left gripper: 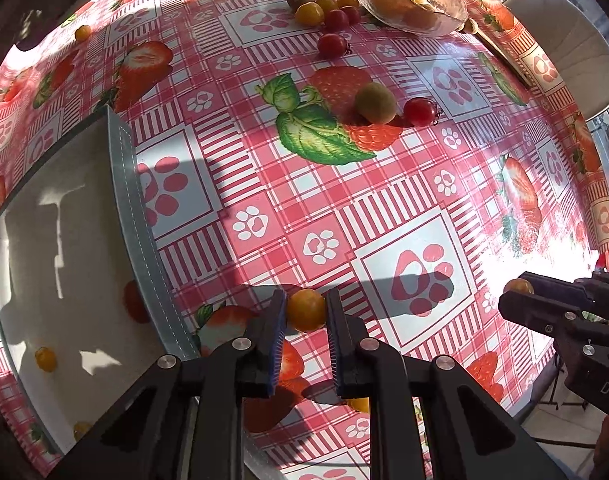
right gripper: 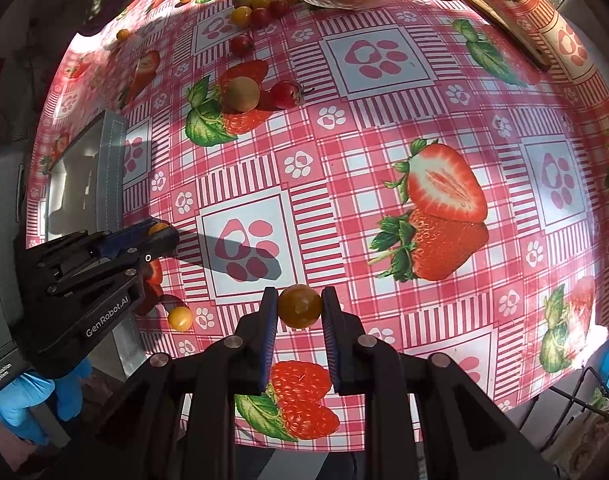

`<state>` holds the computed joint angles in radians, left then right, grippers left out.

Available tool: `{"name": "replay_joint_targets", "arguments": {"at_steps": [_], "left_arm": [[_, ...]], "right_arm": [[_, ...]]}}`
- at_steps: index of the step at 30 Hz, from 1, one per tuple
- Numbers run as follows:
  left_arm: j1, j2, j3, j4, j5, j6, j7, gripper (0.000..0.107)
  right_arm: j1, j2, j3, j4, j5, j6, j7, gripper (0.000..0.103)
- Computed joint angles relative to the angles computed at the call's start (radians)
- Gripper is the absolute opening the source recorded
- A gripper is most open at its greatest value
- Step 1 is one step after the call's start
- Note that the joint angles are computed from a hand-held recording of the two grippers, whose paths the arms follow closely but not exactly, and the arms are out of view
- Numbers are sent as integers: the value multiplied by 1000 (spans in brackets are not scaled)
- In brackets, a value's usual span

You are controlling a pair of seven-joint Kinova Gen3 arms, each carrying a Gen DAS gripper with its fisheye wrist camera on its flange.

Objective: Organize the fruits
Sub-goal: 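Grasp an orange tomato with the left gripper while the right grasps a yellow tomato, then carry both tomatoes into the white tray and open both grippers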

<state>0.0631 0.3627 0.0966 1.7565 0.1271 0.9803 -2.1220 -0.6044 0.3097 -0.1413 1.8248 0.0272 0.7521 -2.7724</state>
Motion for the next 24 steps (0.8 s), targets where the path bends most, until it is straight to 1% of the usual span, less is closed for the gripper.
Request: {"name": "replay_joint_targets", "arguments": {"at_steps": [7, 12, 17, 18, 24], "left_arm": [[-47, -49, 0, -1, 67, 58, -39, 20], [-72, -77, -9, -32, 103, 99, -65, 20], [-104, -84, -23, -43, 138, 100, -91, 20], [-121, -88, -29, -48, 146, 109, -109, 20], [-165, -119, -54, -32, 167, 107, -130, 20]], "right_arm": [[7, -18, 0, -9, 6, 10, 5, 24], [11, -19, -2, -39, 14, 34, 22, 24], [12, -5, -6, -87, 19, 66, 55, 24], [10, 0, -6, -101, 20, 74, 61, 24], [-1, 45, -7, -192, 22, 118, 110, 24]]}}
